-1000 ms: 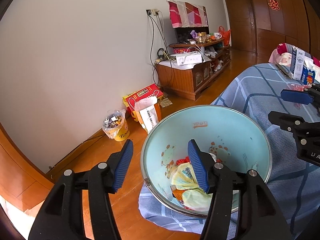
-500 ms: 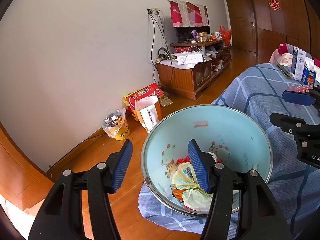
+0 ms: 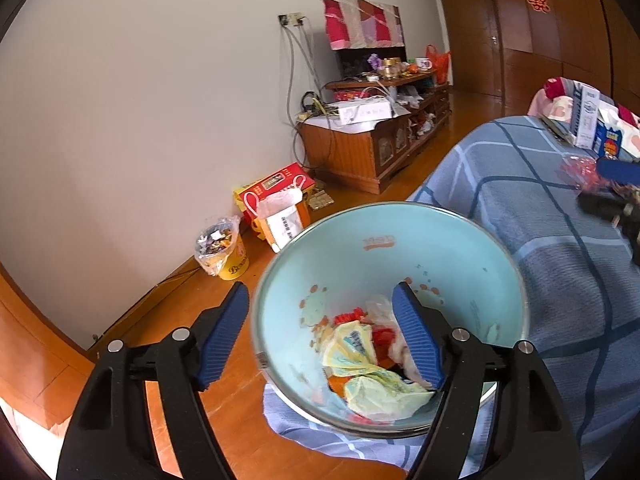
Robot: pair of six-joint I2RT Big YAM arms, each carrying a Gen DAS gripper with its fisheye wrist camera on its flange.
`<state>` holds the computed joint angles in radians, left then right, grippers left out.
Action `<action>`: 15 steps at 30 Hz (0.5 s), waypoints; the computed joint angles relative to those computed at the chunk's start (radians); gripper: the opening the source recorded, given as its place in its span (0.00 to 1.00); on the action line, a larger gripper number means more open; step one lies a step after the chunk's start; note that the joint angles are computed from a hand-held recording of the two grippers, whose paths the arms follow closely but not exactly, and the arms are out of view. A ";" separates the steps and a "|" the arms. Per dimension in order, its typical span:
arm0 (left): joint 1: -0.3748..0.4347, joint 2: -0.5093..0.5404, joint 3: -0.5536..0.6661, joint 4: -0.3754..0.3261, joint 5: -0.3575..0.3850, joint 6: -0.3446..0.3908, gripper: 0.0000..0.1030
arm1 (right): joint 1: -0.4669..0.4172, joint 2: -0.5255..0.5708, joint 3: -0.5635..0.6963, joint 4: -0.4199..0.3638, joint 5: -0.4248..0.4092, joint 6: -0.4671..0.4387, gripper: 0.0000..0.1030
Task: Collect trash
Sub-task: 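Move both grippers back to the remaining trash on the table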
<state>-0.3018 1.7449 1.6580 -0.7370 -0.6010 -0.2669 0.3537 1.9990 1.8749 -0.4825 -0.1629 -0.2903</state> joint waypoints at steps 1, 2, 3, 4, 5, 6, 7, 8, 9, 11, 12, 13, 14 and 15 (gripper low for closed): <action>-0.005 0.008 0.010 -0.001 0.002 0.005 0.73 | -0.021 -0.003 -0.002 0.001 0.018 0.015 0.56; -0.010 0.016 0.019 -0.001 0.004 0.010 0.74 | -0.036 -0.003 -0.001 0.002 0.031 0.023 0.56; -0.013 0.025 0.031 -0.003 0.008 0.016 0.75 | -0.055 -0.003 0.000 0.003 0.048 0.035 0.57; -0.019 0.038 0.048 -0.006 0.012 0.021 0.75 | -0.084 0.001 0.007 -0.001 0.075 0.056 0.57; -0.025 0.054 0.070 -0.013 0.017 0.026 0.75 | -0.101 0.004 0.013 -0.009 0.089 0.073 0.59; -0.030 0.068 0.088 -0.019 0.022 0.031 0.76 | -0.121 0.011 0.026 -0.022 0.103 0.090 0.63; -0.037 0.086 0.115 -0.027 0.030 0.035 0.76 | -0.146 0.024 0.048 -0.044 0.130 0.113 0.64; -0.044 0.106 0.142 -0.030 0.037 0.043 0.76 | -0.160 0.030 0.057 -0.053 0.140 0.126 0.65; -0.051 0.122 0.166 -0.031 0.038 0.050 0.76 | -0.173 0.040 0.071 -0.064 0.148 0.139 0.66; -0.066 0.171 0.242 -0.046 0.044 0.063 0.78 | -0.201 0.074 0.125 -0.122 0.159 0.165 0.68; -0.072 0.193 0.278 -0.057 0.051 0.065 0.78 | -0.211 0.087 0.145 -0.146 0.150 0.177 0.68; -0.078 0.220 0.321 -0.069 0.059 0.070 0.78 | -0.222 0.101 0.167 -0.170 0.135 0.189 0.68; -0.086 0.250 0.368 -0.080 0.062 0.076 0.78 | -0.229 0.121 0.199 -0.209 0.128 0.198 0.68; -0.090 0.275 0.407 -0.093 0.064 0.079 0.78 | -0.233 0.137 0.223 -0.240 0.121 0.201 0.68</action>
